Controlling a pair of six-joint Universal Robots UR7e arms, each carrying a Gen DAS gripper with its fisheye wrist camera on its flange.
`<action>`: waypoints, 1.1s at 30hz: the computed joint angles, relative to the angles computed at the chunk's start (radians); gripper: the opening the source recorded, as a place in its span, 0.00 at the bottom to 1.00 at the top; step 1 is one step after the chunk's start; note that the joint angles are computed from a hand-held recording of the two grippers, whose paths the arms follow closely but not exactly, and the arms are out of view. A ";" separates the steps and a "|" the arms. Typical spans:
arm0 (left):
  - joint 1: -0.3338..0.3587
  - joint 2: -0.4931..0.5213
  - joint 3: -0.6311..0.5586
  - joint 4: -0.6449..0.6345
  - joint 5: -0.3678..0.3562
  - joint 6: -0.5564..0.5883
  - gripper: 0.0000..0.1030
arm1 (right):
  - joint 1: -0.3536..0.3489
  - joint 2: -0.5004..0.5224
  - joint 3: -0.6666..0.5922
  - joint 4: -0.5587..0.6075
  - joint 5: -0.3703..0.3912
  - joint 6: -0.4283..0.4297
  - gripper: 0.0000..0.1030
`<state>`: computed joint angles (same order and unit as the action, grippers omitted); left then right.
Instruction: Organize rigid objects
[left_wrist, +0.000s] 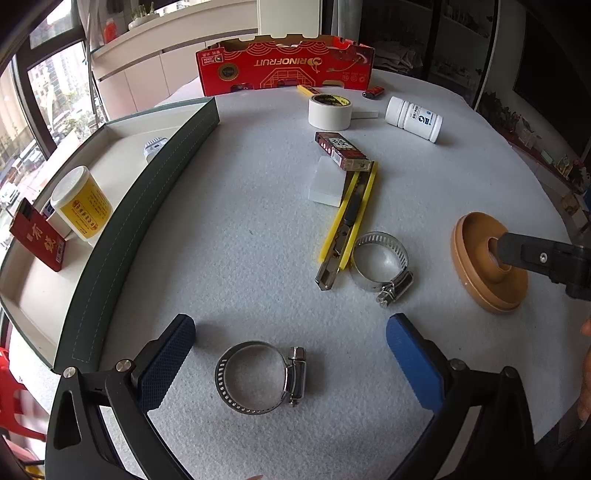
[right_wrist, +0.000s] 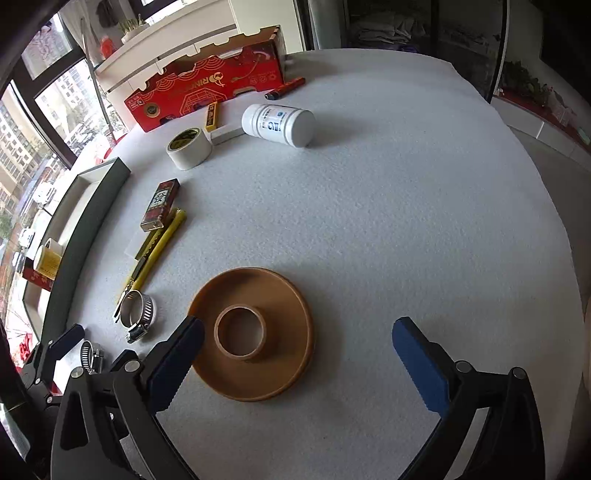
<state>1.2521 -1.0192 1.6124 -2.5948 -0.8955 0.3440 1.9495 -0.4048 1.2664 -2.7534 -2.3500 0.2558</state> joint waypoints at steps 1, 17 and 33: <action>0.000 0.000 0.002 -0.008 0.000 0.001 1.00 | 0.003 0.012 -0.016 0.016 0.001 -0.021 0.99; -0.002 0.004 0.031 -0.093 0.007 -0.001 1.00 | 0.010 0.117 -0.136 0.081 -0.107 -0.100 1.00; -0.011 0.007 -0.015 0.048 0.032 -0.077 0.97 | 0.008 0.122 -0.217 0.290 -0.097 -0.003 1.00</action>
